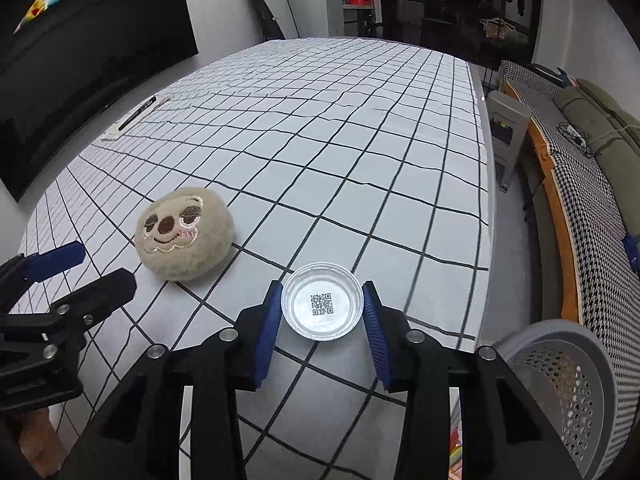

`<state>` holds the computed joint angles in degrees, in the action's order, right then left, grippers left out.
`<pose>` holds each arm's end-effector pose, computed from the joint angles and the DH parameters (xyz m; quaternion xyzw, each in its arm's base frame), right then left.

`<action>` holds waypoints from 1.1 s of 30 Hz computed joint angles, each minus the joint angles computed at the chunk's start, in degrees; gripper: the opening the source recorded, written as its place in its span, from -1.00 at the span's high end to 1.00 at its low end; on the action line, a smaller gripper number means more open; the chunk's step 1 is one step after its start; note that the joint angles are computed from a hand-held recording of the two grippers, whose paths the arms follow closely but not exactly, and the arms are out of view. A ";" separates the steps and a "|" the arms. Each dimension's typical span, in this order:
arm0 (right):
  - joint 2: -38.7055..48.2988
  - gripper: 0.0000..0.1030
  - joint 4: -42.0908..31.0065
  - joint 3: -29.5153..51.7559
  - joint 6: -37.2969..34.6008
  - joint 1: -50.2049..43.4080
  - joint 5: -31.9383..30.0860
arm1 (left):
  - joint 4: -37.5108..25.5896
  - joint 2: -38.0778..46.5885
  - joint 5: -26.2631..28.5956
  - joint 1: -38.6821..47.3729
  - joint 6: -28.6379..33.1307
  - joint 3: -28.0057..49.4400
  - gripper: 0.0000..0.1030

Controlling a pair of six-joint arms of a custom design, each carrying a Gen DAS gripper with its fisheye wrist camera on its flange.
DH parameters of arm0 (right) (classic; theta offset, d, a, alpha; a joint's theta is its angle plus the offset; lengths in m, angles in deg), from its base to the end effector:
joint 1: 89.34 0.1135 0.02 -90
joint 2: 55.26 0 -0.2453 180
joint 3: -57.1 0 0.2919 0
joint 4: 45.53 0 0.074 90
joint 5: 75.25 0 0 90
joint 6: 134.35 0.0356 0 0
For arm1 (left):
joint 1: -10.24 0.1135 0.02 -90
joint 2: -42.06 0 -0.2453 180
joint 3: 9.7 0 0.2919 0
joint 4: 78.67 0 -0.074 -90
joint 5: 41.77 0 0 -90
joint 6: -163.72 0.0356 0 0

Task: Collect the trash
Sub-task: 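Close the right gripper on the white lid while the left gripper grasps the plush ball, then carry the lid and plush ball with both grippers over the basket and open them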

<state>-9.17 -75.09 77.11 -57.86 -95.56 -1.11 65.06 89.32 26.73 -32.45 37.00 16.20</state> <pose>0.1732 -0.0091 0.0725 -0.1008 0.9417 0.0797 0.3108 0.1432 -0.1143 0.0969 -0.0028 0.9449 -0.0371 0.3251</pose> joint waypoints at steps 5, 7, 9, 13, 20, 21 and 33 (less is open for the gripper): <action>-7.55 0.24 -8.41 -1.20 -3.58 -8.93 -5.85 | 4.06 7.29 1.00 0.59 1.38 3.27 -0.71; -8.93 0.24 -11.02 -1.11 -5.00 -11.98 -8.08 | 5.92 11.02 1.72 1.15 2.20 4.92 -0.75; -10.91 0.24 -13.12 -1.26 -6.02 -13.89 -9.37 | 7.90 15.25 3.05 1.85 3.27 6.84 -0.75; -15.15 0.24 -17.34 -1.45 -7.34 -16.36 -11.52 | 10.65 21.83 4.09 2.73 4.12 10.01 -0.75; -14.97 0.24 -18.56 -1.65 -9.93 -20.18 -14.05 | 13.55 32.27 5.10 4.51 5.35 14.94 -0.75; -14.52 0.24 -18.56 -1.64 -10.41 -20.82 -14.45 | 13.74 33.07 5.34 4.72 5.56 15.29 -0.72; -14.32 0.24 -23.51 -0.78 -17.25 -29.80 -18.71 | 9.53 25.15 1.26 -1.99 2.68 12.61 -0.27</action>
